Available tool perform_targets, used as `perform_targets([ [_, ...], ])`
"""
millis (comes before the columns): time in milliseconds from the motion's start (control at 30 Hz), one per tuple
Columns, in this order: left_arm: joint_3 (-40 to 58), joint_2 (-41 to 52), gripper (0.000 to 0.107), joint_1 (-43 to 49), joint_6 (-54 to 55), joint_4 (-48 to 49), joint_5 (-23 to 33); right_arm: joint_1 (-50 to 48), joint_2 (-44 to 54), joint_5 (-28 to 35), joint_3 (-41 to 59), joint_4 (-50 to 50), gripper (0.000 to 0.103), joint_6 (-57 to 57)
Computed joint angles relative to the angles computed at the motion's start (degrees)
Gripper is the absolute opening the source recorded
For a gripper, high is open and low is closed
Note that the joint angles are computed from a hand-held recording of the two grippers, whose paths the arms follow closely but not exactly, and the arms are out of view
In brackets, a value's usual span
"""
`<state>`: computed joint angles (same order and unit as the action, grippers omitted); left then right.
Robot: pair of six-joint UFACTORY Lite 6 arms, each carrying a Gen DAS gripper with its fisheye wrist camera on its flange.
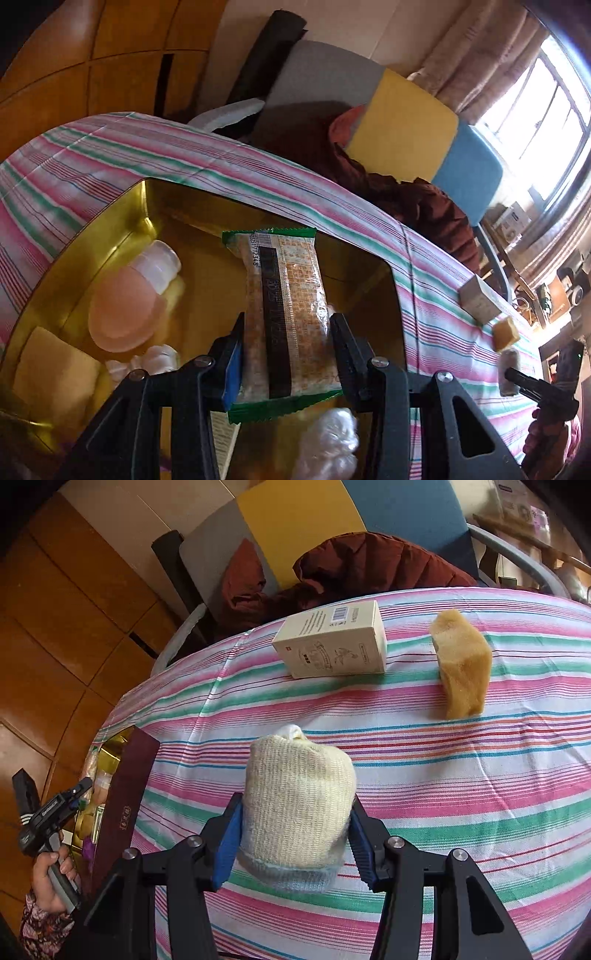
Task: Organize objects
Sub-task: 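Carry the snack bar over the tray with the left tool, then lower the snack bar into the tray and open the left tool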
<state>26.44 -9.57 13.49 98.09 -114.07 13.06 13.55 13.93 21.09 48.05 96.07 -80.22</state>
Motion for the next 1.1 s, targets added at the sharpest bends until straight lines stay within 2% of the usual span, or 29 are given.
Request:
perform_targets([
  [167, 8.82, 11.71, 0.042, 2.73, -13.68, 15.30, -1.43, 2.49, 0.30, -1.35, 0.57, -0.47, 0.054, -0.31],
  [267, 11.70, 15.42, 0.043, 2.75, -21.46, 23.41, -1.95, 3.07, 0.68, -1.57, 0.87, -0.68, 0.054, -0.27],
  [333, 12.62, 16.37, 0.043, 3.51, -23.45, 25.21, -1.39, 3.05, 0.84, -1.64, 0.97, -0.73, 0.054, -0.32],
  [500, 12.02, 15.36, 0.055, 4.39, -20.37, 21.57, -1.54, 2.82, 0.66, -1.58, 0.65, -0.19, 0.054, -0.63],
  [600, 9.94, 13.57, 0.056, 5.01, -17.47, 18.07, -0.58, 2.83, 0.52, -1.62, 0.54, -0.10, 0.054, -0.64],
  [733, 3.76, 7.93, 0.056, 5.82, -5.02, 5.73, 1.85, 2.85, 0.54, -1.34, 0.51, -0.07, 0.054, -0.99],
  [800, 1.69, 5.87, 0.056, 4.59, -1.18, 2.39, 0.45, 3.14, 0.59, -1.21, 0.55, 0.12, 0.054, -1.31],
  [867, -1.30, 1.99, 0.056, 3.98, 2.21, -1.69, -0.34, 3.99, 0.37, -1.81, 0.45, 0.70, 0.054, -2.07],
  [967, -6.53, -6.13, 0.056, 4.44, 2.81, -1.72, 1.05, 5.62, -0.83, -2.28, -0.28, 3.73, 0.054, -5.80],
  [1100, -11.31, -14.57, 0.056, 0.92, 3.41, -1.15, -2.48, 7.70, -0.09, -1.57, 0.38, 3.49, 0.054, -5.31],
])
